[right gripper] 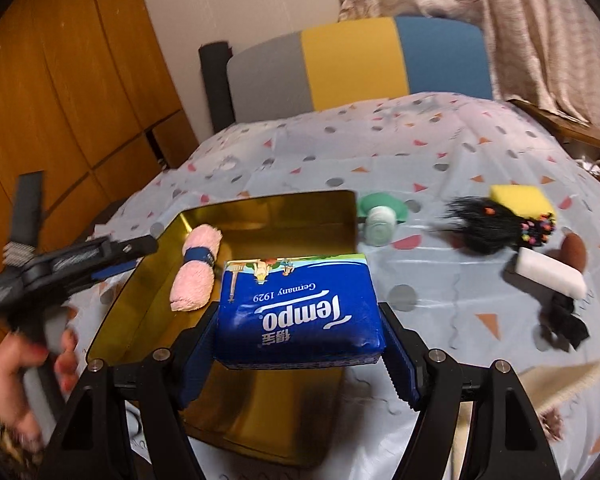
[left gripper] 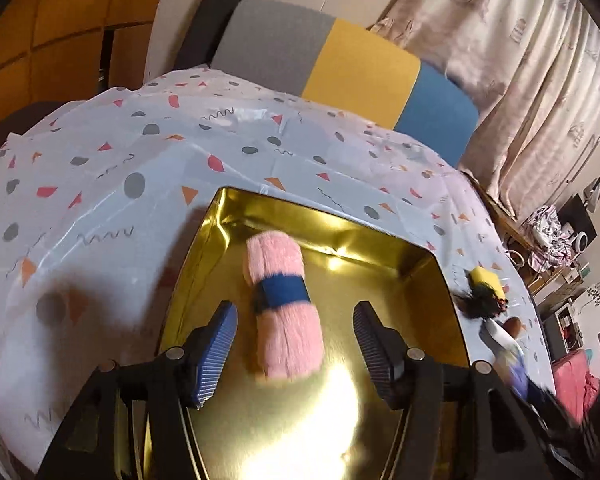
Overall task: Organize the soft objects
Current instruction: 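Lower the blue tissue pack into the gold tray and open the right tool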
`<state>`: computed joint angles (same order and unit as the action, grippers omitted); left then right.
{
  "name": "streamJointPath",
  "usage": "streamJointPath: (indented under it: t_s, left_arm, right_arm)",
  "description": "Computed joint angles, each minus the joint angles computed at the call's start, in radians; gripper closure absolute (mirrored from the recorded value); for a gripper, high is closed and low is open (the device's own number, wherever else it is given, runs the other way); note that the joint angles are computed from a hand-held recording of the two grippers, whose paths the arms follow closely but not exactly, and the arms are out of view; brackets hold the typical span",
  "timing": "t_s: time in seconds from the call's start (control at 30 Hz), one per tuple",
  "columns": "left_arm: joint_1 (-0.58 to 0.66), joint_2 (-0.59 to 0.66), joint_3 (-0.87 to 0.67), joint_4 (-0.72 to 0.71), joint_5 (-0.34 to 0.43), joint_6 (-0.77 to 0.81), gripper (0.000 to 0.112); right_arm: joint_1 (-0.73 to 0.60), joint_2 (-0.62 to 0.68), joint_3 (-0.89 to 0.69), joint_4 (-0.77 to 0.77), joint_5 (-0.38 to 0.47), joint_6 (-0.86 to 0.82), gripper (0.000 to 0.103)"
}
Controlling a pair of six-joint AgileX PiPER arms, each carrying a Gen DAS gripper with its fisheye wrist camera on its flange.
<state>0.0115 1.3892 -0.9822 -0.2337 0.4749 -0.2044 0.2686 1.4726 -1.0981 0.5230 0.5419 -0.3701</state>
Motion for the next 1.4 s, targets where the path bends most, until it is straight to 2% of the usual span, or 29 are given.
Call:
streamJointPath:
  t_s: [0.27,0.5,0.67,0.73,0.87,1.0,1.1,1.3,1.4]
  left_arm:
    - [-0.06,-0.146,0.156,0.216,-0.054,-0.297,0.051]
    - [-0.067,-0.153,0.17,0.211,-0.038,-0.285,0.051]
    - [-0.064,-0.153,0.183,0.174,-0.039,-0.261,0.051]
    - [-0.065,-0.154,0.186,0.172,-0.038,-0.263,0.051]
    - [-0.071,-0.153,0.191,0.171,-0.041,-0.268,0.051]
    - [-0.075,-0.157,0.205,0.105,-0.057,-0.206,0.051]
    - [-0.078,-0.176,0.225,-0.03,-0.09,-0.068,0.051]
    - [-0.189,-0.2,0.229,0.003,-0.128,-0.073,0.051]
    - [-0.257,-0.194,0.221,0.014,-0.142,-0.065,0.051]
  right_arm:
    - [0.09,0.235,-0.264,-0.161,0.12,0.166,0.029]
    - [0.18,0.439,-0.529,-0.328,0.206,0.297,0.028]
    - [0.199,0.598,-0.758,-0.374,0.305,0.395,0.028]
    - [0.198,0.638,-0.816,-0.367,0.318,0.416,0.028]
    - [0.192,0.678,-0.871,-0.331,0.307,0.435,0.012]
    - [0.166,0.61,-0.791,-0.26,0.273,0.405,0.011]
    - [0.133,0.457,-0.613,-0.205,0.169,0.327,0.011]
    - [0.015,0.137,-0.286,-0.143,0.0,0.175,0.008]
    - [-0.085,-0.003,-0.159,-0.13,-0.04,0.117,0.007]
